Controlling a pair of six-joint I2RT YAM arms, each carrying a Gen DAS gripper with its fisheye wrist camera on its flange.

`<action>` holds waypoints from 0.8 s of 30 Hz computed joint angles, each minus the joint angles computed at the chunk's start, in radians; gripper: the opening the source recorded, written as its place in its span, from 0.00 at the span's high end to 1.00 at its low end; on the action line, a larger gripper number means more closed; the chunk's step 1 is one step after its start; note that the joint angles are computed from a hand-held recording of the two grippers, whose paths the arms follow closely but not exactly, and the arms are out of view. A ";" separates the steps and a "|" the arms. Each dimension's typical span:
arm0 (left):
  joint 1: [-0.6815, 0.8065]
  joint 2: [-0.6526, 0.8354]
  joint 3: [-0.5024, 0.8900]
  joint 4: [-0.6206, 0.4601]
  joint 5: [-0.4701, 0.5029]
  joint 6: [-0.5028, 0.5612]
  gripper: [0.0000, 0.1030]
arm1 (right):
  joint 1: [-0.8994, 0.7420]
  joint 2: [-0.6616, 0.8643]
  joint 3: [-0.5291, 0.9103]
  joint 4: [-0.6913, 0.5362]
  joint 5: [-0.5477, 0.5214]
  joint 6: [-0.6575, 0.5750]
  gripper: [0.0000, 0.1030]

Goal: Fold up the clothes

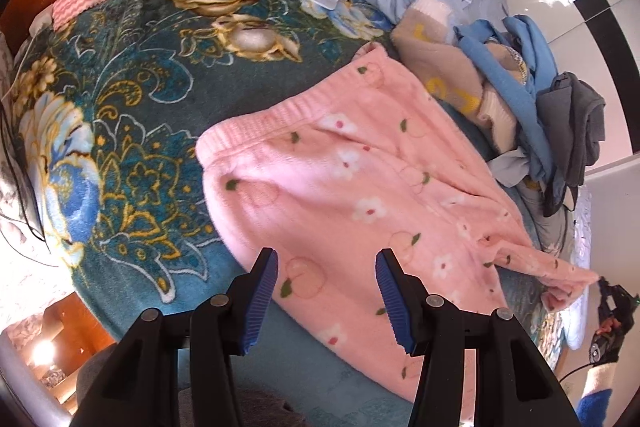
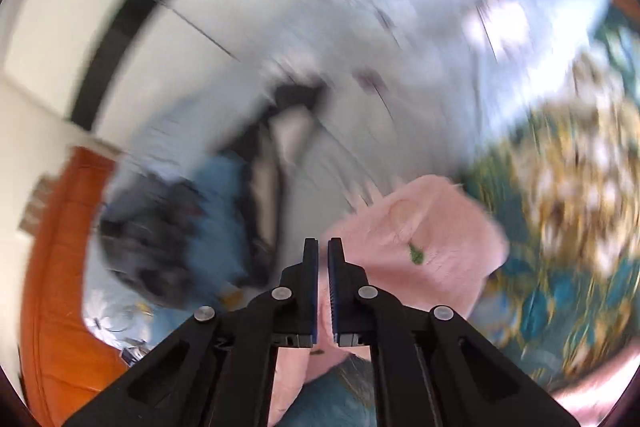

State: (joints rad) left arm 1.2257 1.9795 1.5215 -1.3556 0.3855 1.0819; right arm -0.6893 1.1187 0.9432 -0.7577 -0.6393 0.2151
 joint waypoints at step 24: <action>0.003 0.009 -0.132 0.105 -0.064 -0.019 0.47 | 0.683 0.482 -0.011 0.192 0.585 0.117 0.59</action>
State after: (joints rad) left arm 1.2289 1.9888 1.3892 -1.2507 0.3213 1.0631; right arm -0.0061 1.6006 0.9318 -0.5658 -0.0546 0.3323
